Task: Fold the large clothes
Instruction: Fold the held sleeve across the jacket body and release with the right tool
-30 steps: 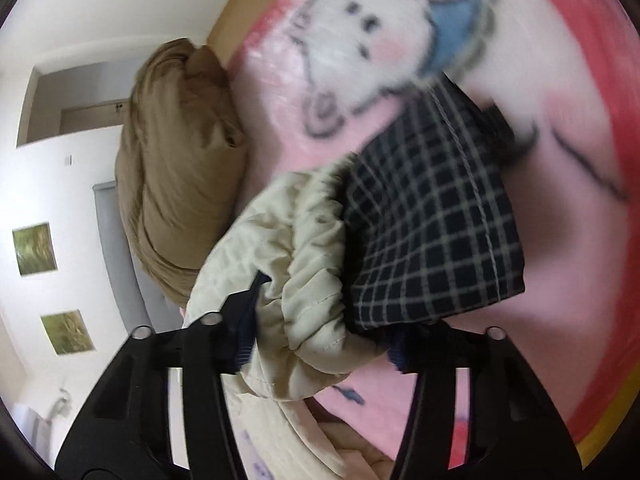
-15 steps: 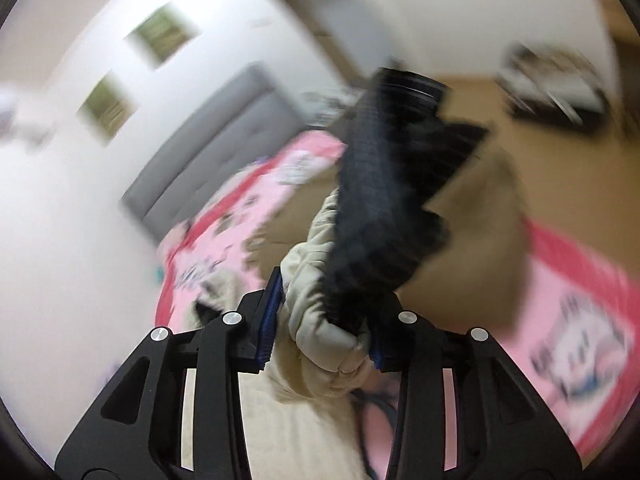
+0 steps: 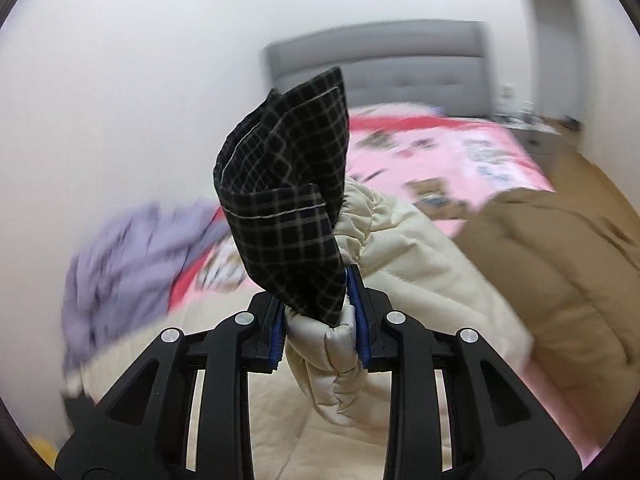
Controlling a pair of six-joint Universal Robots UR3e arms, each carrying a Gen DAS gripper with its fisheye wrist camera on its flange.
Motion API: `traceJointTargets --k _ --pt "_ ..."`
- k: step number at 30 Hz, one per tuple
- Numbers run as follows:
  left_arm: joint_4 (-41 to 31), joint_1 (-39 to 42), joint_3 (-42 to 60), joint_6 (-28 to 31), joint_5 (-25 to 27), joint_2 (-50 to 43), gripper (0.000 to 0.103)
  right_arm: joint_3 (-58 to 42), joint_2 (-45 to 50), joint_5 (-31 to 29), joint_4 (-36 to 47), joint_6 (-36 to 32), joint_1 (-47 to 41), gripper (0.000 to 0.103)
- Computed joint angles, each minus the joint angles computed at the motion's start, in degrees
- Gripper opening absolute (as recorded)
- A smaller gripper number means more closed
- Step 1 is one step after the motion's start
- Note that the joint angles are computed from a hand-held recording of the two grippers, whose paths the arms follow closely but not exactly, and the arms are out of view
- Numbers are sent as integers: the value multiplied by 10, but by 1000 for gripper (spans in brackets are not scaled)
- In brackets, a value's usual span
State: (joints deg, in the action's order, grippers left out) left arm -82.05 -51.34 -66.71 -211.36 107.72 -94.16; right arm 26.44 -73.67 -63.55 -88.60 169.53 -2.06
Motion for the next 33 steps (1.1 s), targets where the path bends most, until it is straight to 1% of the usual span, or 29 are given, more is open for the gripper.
traceJointTargets --k 1,2,3,4,5,6,7,8,10,11,12,15,16,17,19,20,22,23,24,25,26,27,28,29,30,31,33 --pt "30 16 -60 15 -12 42 99 -5 18 -18 6 -9 33 26" --pt "53 30 -109 29 -23 76 99 14 29 -34 -8 -16 69 26" --pt "64 40 -137 38 -31 96 99 57 17 -48 -14 -18 101 26" --pt "80 52 -173 47 -42 121 99 117 12 -57 -61 -15 133 26" --pt "93 59 -197 52 -49 138 99 153 9 -64 -90 -15 151 26" --pt "112 66 -230 57 -54 158 99 187 4 -68 -101 -26 162 27" --pt "129 71 -259 61 -58 179 99 219 11 -78 -132 -35 179 27" --pt "140 73 -279 63 -59 192 99 275 -6 -86 -146 -44 189 27" --pt "162 67 -318 61 -54 219 99 351 -19 -88 -190 -48 205 29" --pt "172 61 -332 58 -49 228 99 399 -39 -90 -210 -41 217 30" --pt "177 60 -344 57 -48 238 99 424 -41 -87 -218 -44 219 31" --pt "182 47 -363 35 -39 255 99 474 -41 -70 -250 -49 222 38" --pt "181 43 -364 28 -33 258 99 479 -42 -53 -246 -52 217 42" --pt "176 37 -363 21 -26 259 99 492 -44 -48 -255 -48 219 43" --pt "167 33 -360 9 -17 265 99 490 -54 -2 -229 -52 200 48" --pt "161 31 -354 3 -9 266 99 497 -61 20 -225 -52 192 53" --pt "150 36 -339 1 3 266 99 508 -102 83 -190 -63 153 57" --pt "147 38 -333 -1 8 266 99 514 -122 96 -184 -60 142 62" --pt "152 54 -324 3 3 266 99 534 -161 105 -181 -60 120 67" --pt "154 76 -324 11 -13 272 99 551 -194 101 -181 -61 106 77" --pt "154 120 -318 24 -57 274 99 571 -233 88 -173 -75 84 81" --pt "157 162 -322 37 -103 280 99 590 -278 58 -149 -109 59 82" --pt "167 210 -328 47 -161 281 99 612 -319 13 -134 -146 42 84" --pt "178 239 -334 48 -197 280 99 634 -351 -20 -127 -173 31 84" --pt "203 271 -343 37 -236 268 99 664 -391 -53 -117 -213 7 84" --pt "220 292 -344 23 -260 249 99 691 -424 -84 -111 -247 -12 84" --pt "252 311 -348 -5 -289 211 99 764 -497 -149 -136 -305 -46 84"
